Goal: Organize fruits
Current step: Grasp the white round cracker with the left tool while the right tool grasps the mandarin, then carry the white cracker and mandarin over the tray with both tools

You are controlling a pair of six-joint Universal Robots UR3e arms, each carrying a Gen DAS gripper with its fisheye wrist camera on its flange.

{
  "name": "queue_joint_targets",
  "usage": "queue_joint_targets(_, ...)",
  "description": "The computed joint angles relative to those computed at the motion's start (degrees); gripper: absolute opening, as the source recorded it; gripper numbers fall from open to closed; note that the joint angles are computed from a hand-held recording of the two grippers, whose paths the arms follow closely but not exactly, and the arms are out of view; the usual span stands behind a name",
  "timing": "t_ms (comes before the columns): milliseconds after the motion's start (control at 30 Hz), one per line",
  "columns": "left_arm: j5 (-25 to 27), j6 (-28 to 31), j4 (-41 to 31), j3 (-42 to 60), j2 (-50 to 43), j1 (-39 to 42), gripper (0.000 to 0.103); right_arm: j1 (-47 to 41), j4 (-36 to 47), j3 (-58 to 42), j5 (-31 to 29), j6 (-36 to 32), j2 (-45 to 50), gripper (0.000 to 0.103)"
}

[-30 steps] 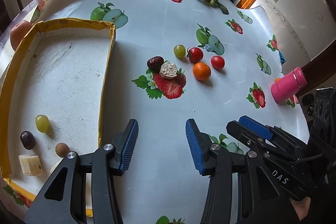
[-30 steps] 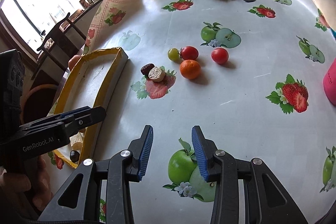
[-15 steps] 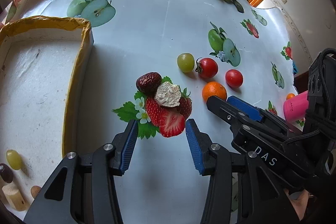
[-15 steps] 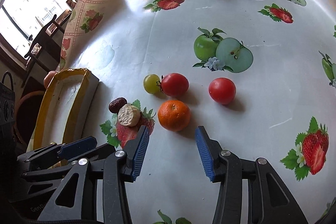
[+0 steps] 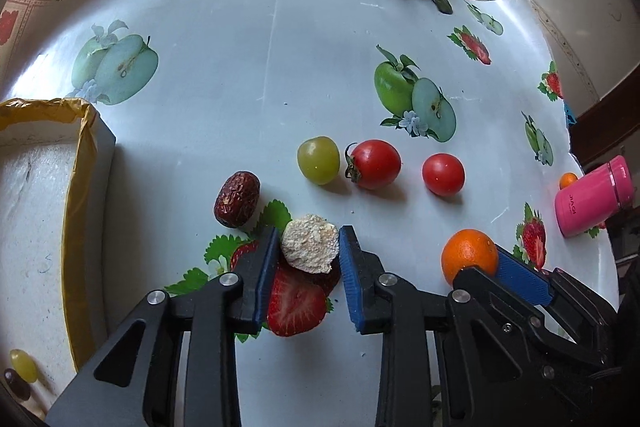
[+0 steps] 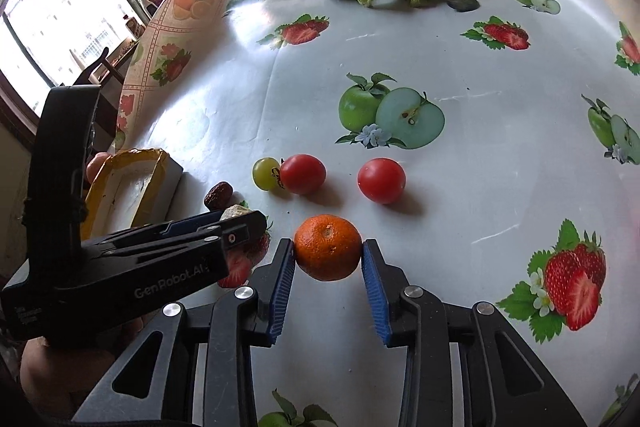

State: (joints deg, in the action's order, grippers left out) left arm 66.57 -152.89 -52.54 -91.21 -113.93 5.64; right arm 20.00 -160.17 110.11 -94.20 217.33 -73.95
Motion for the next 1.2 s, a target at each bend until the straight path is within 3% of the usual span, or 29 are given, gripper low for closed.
queue_joint_targets(433, -1.92, 6.38, -4.58, -12.69, 13.49, 6.77, 0.027, 4.45, 1.1, 5.42, -2.74, 5.52, -8.18, 0.035)
queue_joint_targets(800, -3.84, 13.8, -11.31, -17.17, 25.66, 15.04, 0.027, 11.42, 6.63, -1.72, -6.53, 8.43, -7.07, 0.035)
queue_joint_targets(1200, -6.28, 20.46, -18.79, -16.99, 31.19, 23.96, 0.027, 17.34, 11.29, -11.87, -7.97, 9.74, -1.12, 0.035)
